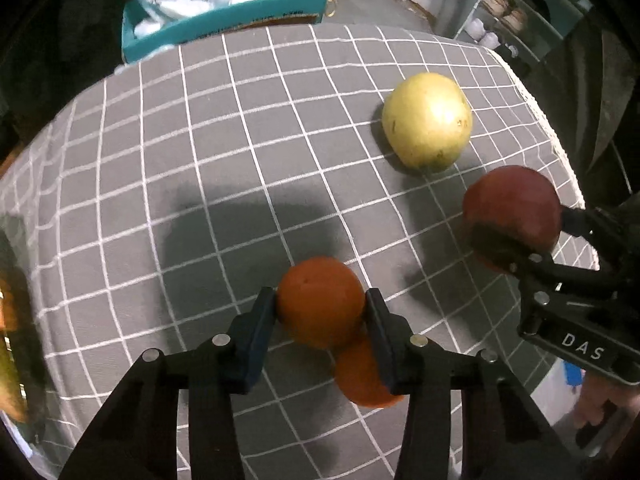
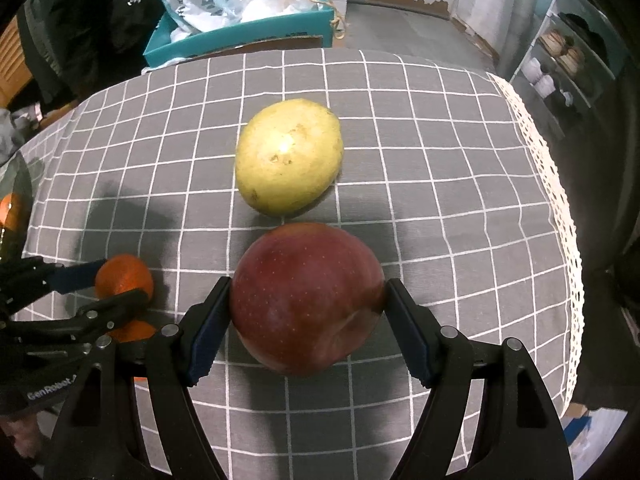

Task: Organize fruits
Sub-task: 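Close the left tool on the small orange while the right tool holds the apple, then lift the small orange with the left tool while the right tool carries the apple toward the bowl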

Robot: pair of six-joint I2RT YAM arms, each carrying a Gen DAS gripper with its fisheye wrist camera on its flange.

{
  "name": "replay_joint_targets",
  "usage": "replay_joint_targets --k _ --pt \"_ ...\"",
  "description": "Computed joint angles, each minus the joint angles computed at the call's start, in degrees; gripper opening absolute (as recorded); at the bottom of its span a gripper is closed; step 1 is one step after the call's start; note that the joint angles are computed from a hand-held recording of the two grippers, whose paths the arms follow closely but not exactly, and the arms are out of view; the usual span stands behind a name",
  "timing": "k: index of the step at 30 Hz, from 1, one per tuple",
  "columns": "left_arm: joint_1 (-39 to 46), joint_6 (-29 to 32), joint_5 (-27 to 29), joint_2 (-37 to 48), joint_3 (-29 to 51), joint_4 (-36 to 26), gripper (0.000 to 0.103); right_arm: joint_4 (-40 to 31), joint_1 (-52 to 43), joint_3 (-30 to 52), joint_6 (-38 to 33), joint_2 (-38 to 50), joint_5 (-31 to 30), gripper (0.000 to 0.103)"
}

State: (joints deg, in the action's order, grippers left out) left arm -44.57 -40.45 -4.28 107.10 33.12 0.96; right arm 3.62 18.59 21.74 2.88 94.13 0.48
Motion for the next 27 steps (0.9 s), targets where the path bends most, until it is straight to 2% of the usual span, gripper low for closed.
replay_joint_targets --k 4,8,16,27 --pt "0.04 -0.34 -1.02 -2.97 -1.05 -0.42 0.045 -0.94 0.86 0.03 0.68 -2.03 0.32 0.075" --pt "-0.05 -0.36 -4.6 -7.83 -2.32 -3.22 0.045 -2.21 2.06 -0.07 1.24 -4.77 0.97 0.075" --pt "0.58 -1.34 -8.16 -17.23 -5.03 -7.53 0.045 -6.7 4.98 -0.42 2.08 -12.77 3.15 0.075" --pt "-1.56 -2.32 -13.14 -25.81 -5.09 -14.44 0.045 -13.47 8.48 0.75 3.74 -23.23 4.05 0.075"
